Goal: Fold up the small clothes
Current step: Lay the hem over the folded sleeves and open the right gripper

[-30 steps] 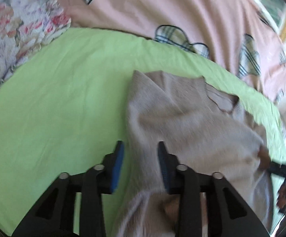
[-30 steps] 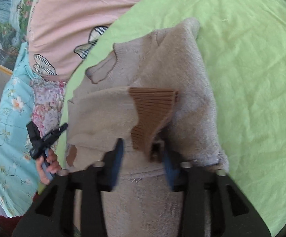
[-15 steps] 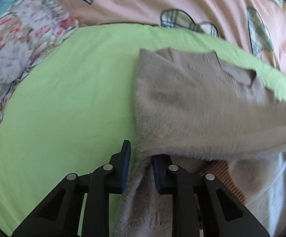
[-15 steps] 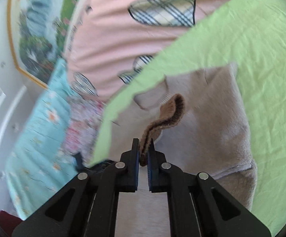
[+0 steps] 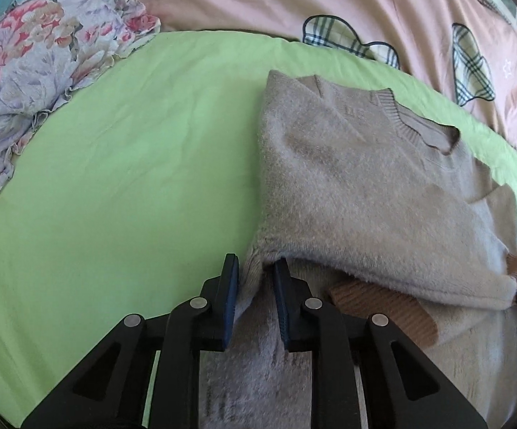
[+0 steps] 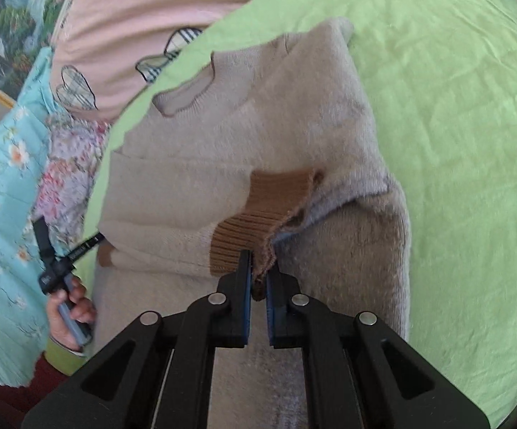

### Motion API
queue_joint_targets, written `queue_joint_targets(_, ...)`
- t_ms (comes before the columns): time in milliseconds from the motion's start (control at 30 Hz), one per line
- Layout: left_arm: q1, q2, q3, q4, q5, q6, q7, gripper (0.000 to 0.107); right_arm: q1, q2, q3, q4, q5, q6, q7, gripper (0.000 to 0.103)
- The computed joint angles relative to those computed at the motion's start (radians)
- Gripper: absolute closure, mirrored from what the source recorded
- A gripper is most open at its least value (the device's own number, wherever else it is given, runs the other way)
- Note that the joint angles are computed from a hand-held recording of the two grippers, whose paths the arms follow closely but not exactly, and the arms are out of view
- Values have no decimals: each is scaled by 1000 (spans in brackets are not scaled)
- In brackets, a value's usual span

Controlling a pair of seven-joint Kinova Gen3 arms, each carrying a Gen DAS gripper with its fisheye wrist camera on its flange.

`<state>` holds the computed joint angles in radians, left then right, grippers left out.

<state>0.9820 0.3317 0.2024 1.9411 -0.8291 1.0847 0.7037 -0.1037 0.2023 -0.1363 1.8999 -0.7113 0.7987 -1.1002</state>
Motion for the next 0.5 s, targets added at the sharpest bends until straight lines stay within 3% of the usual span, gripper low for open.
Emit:
queue_joint_targets(167, 29, -47, 32, 60, 26, 9, 67, 82, -14, -67, 11, 55, 16, -49, -35, 90)
queue_joint_targets(267, 71, -84, 61, 109, 10, -5, 174, 82, 10, -131, 27, 114, -60, -63, 20, 89)
queue_joint_targets(300, 86, -90, 76, 114, 10, 4, 201, 81, 6, -150, 35, 127, -72, -67, 21, 84)
queue_joint_targets(400, 135, -97, 117, 114, 7, 30, 269, 72, -19, -226, 51, 171, -45, -100, -29, 50)
queue_joint_targets(500, 196, -88, 153, 92, 11, 76, 323, 61, -41, -283, 82, 208, -53, -93, -27, 47)
